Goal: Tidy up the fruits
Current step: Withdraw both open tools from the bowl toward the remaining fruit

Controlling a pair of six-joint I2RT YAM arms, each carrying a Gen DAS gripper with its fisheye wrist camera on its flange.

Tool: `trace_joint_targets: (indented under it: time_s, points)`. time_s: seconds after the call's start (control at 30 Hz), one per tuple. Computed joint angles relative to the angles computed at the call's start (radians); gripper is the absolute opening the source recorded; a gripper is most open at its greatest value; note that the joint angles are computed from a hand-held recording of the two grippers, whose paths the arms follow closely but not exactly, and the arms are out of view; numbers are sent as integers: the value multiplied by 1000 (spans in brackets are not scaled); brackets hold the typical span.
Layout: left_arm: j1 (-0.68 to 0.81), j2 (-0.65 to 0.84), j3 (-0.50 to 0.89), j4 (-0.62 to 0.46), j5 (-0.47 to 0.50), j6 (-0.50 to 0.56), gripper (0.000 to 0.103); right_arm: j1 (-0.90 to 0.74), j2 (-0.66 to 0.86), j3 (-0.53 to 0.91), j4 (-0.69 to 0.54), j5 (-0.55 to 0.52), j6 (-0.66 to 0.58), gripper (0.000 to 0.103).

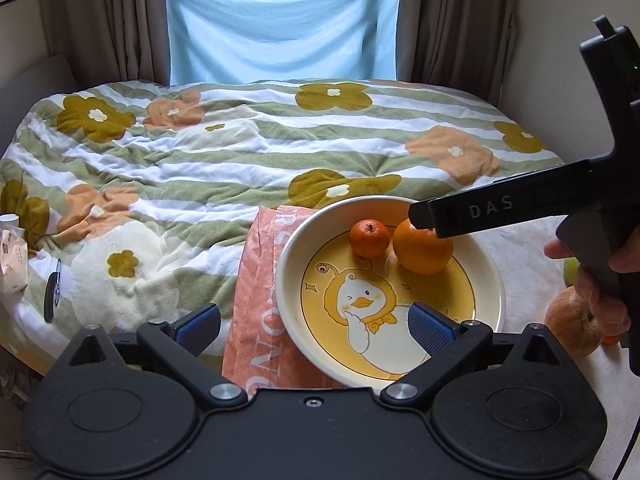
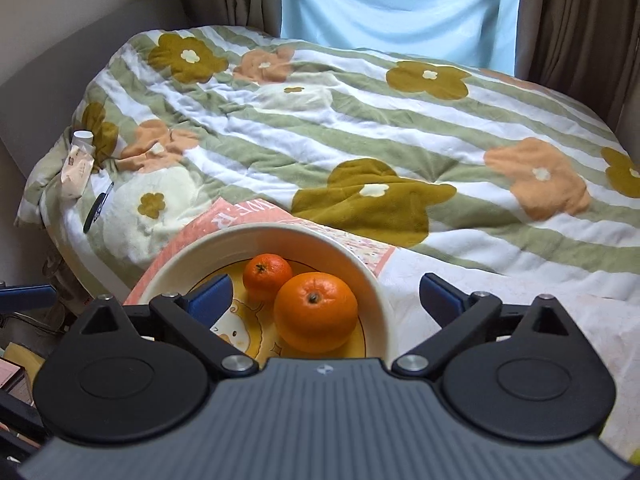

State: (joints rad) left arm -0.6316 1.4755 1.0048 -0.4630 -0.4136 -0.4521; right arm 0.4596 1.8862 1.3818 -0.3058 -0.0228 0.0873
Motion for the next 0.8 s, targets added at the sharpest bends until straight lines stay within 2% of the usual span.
trace_joint_targets:
  time_s: [0.4, 0.8]
  points:
    - [-95, -130, -2, -62, -75, -31, 102, 22, -262, -180, -34, 60, 71, 103]
    - [-209, -233, -17, -118, -133, -43, 102, 63, -602, -403, -150, 175, 193, 103]
